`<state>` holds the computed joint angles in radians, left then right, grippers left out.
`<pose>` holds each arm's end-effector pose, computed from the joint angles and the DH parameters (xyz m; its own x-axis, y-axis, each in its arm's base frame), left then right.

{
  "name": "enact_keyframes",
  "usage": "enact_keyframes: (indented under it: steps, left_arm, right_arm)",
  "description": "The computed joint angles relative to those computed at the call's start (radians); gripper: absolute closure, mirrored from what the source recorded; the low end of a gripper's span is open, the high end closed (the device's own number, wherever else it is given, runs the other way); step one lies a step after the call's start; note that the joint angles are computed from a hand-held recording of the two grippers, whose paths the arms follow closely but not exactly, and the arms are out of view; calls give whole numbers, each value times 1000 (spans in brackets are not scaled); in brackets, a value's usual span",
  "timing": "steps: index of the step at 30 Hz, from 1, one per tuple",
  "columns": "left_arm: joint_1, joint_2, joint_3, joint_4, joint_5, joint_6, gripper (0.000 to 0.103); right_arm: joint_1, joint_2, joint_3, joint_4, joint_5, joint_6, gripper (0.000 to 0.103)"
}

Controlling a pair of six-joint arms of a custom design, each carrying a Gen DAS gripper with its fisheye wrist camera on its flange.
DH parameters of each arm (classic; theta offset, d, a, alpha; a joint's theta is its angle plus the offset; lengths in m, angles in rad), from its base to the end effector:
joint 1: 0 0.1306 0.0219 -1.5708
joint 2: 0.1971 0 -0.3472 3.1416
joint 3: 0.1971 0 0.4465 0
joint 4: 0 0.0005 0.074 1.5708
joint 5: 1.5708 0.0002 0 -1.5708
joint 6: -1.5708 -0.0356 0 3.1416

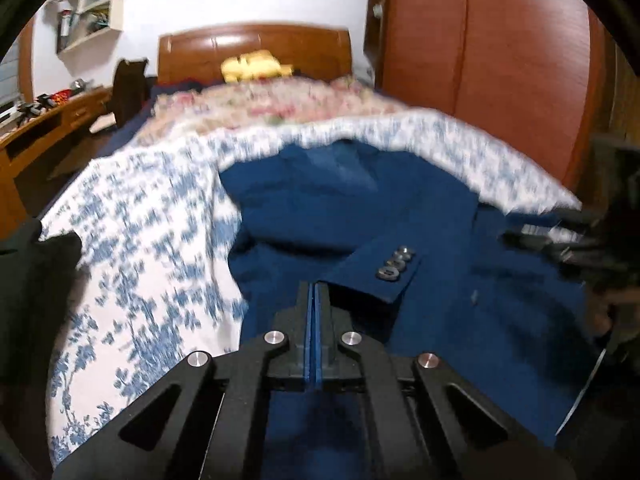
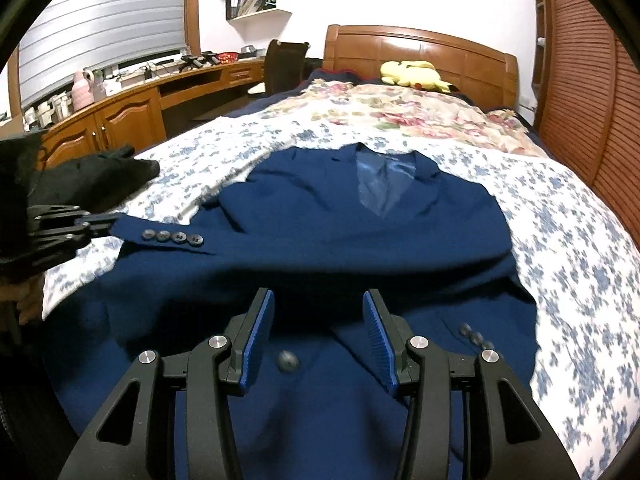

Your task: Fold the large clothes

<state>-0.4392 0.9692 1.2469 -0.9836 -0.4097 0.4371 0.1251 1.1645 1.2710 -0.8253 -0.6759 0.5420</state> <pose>0.3640 -0.1559 0.5028 -0.5809 -0.1561 -0.7989 -0.1438 0.9857 -0.0880 0.4638 0.0803 0.4505 -0.2685 -0.4394 -0.8572 -0.8206 0.5704 -0.0353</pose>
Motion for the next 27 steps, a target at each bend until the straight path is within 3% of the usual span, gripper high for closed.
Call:
enact_keyframes:
  steps: [5,8,14,18,22,27]
  left_arm:
    - [15,-3,5,-15,-19,6,102]
    - [38,-10,5,-45,-4,23,101]
    - [35,-73,-41,-41,14,18,74]
    - [20,-104,-57,-36,19,9,68]
    - [10,-111,-61,-37,15,22,49]
    - [-1,-112,-57,-38,-14,29,47]
  right_arm:
    - [68,44,45,-5,12,-23,55]
    - [124,118,93,-49,78,-7,55]
    - [199,259,155,-110,243,46,55]
    - [194,285,170,-107,221,36,55]
    - [197,252,118,-48,225,33,55]
    - [203,227,79,-7,217,14,54]
